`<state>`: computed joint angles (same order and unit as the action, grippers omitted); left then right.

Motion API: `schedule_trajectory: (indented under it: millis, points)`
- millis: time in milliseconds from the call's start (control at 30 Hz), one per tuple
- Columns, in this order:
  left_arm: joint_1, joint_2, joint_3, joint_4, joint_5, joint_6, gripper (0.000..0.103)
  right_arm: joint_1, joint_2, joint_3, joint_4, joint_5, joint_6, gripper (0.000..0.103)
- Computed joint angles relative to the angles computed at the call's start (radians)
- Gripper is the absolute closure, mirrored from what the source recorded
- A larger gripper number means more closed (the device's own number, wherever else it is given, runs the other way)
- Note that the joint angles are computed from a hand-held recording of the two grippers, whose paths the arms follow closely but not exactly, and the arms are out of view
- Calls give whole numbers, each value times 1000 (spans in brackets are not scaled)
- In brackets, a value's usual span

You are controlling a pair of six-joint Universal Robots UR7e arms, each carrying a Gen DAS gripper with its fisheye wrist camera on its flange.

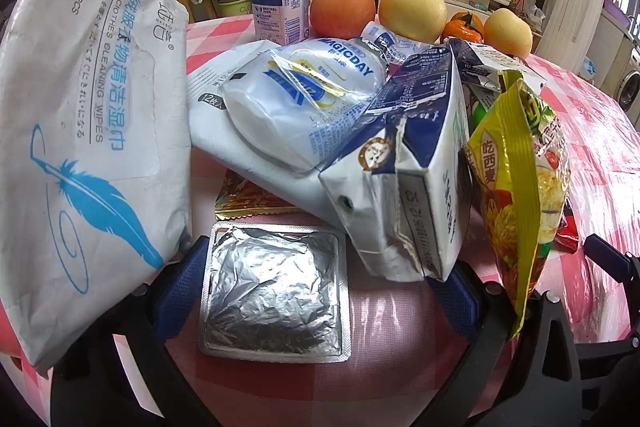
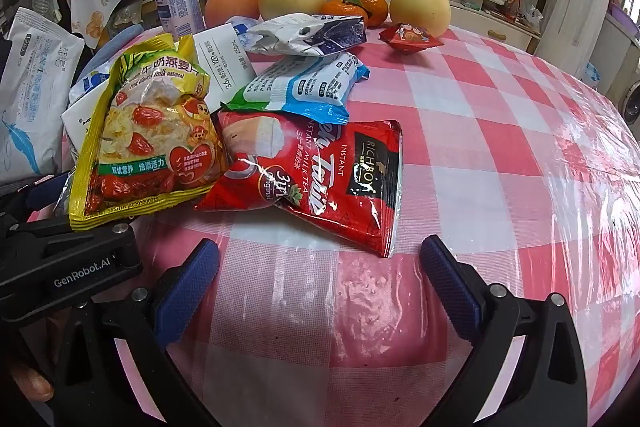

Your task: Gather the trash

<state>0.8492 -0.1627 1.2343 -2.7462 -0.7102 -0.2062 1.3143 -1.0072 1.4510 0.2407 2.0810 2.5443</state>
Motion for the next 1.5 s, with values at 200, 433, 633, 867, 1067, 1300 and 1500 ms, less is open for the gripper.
schedule_trajectory:
  millis: [200, 433, 633, 867, 1067, 1300, 1500]
  points:
    - [-9, -16, 40, -27, -8, 22, 3, -12, -51, 71, -24, -54, -46, 4]
    - [-38, -67, 175, -164, 31, 63, 3, -5, -52, 75, 21, -26, -23, 4]
    - [-90, -98, 288, -339, 90, 209, 3, -1, -104, 156, -35, -23, -47, 4]
    - [-129, -157, 407, -447, 105, 244, 3, 22, -190, 287, -194, -48, -136, 4]
    - [-165, -201, 485, -559, 125, 276, 3, 38, -283, 405, -330, -130, -165, 4]
    - [-206, -267, 585, -694, 130, 310, 3, 42, -405, 546, -466, -234, -176, 4]
    - [-234, -296, 635, -772, 150, 330, 3, 41, -473, 624, -526, -303, -178, 4]
